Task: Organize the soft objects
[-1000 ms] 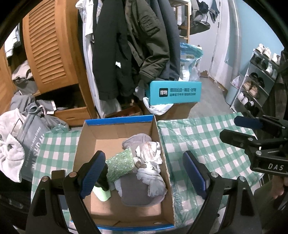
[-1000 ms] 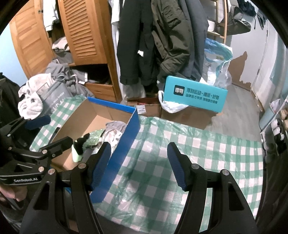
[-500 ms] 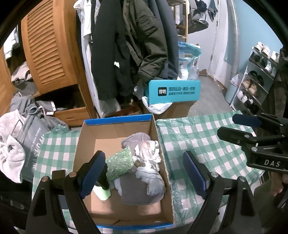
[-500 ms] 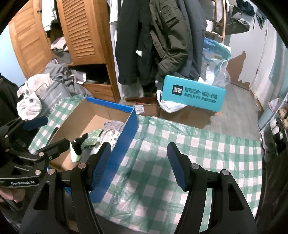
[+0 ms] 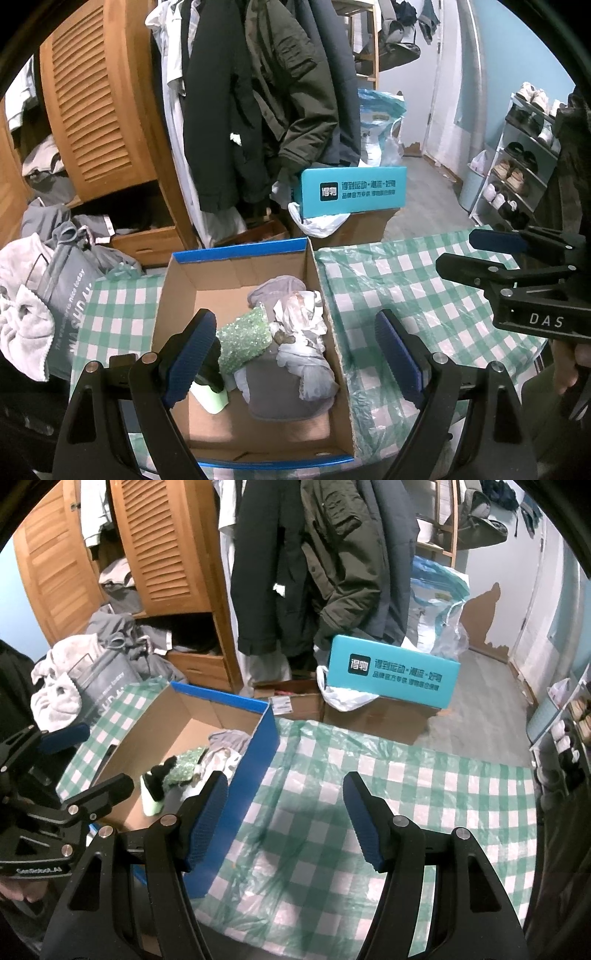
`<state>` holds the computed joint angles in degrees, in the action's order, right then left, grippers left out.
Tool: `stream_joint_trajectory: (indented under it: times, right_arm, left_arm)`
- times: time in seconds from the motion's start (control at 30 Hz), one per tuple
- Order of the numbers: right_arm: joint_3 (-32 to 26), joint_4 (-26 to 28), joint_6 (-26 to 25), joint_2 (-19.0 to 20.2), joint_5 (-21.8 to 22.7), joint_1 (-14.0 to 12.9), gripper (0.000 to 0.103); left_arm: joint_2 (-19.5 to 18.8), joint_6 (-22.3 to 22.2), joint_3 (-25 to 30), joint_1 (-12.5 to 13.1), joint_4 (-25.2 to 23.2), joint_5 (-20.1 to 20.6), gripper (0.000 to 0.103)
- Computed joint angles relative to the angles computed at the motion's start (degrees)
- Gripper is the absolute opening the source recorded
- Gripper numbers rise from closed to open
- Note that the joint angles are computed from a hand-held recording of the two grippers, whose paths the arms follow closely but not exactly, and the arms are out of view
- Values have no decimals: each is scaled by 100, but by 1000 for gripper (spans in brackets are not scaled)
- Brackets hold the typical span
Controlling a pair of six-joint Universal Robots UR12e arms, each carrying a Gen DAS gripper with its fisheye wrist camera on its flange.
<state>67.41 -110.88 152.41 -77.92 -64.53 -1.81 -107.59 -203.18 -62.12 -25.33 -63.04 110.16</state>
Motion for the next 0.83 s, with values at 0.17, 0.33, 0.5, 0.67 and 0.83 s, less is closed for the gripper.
stream_joint_trajectory:
  times: [0.17,0.33,0.5,0.67,0.83]
  right_arm:
    - [0,4,-6,0,2,-1,64]
    - [3,1,4,0,-4,1,64]
    - [-4,7,-8,4,-5,-1,64]
    - [8,-2,8,-3,-13,7,64]
    - [-13,30,-23,14,-22,-6,64]
  left_arm:
    - [-2,5,7,-3,5,-33,89]
    - [-6,-8,5,-7,-2,-89,89]
    - [-7,-8,7,-9,-26,-114,89]
    - [-6,-17,-1,-10,-1,-114,89]
    - [-7,5,6,-6,-19,-114,89]
